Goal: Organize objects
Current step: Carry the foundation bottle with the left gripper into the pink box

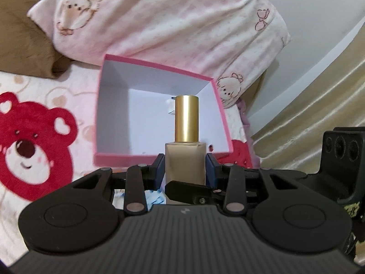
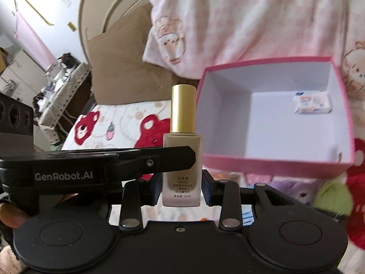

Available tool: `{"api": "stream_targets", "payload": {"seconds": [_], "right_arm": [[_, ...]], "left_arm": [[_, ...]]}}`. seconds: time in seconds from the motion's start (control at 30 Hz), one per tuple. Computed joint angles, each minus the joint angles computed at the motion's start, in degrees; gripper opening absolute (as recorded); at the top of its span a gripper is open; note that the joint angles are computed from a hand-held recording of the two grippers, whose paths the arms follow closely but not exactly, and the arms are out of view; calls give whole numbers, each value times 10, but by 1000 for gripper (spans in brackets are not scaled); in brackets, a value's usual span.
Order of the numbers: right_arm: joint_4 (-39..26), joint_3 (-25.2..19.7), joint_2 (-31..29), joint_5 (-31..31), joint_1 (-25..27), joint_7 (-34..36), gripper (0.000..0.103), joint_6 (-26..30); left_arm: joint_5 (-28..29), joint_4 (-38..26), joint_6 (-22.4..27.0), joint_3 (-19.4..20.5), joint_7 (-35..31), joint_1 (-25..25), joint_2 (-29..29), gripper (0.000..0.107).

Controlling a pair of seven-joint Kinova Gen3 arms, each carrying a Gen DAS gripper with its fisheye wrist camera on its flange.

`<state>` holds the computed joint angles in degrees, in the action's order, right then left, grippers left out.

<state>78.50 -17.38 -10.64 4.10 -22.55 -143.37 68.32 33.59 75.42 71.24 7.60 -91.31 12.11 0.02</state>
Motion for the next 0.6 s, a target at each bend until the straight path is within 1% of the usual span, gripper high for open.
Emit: {"api": "stream_targets", "payload": {"seconds": [0.1,0.2,0.33,0.43,0.6], "right_arm": [[-4,20,5,-3,8,23,41,6],[8,39,7,-10,20,42,41,-7],[33,56,12,-3,38,73,41,-33],[47,71,22,-7,51,95,42,-45],[62,97,51,-25,70,135,42,-55]], "left_arm": [[-2,-33,1,8,28,6,37,36],[-18,-74,2,20,53,16,79,36],[-39,-116,-12,34,71,34,133,36],[-50,-149,-13,41,91,45,175,36],[-62,-183,-17,49,110,56,236,37]]}}
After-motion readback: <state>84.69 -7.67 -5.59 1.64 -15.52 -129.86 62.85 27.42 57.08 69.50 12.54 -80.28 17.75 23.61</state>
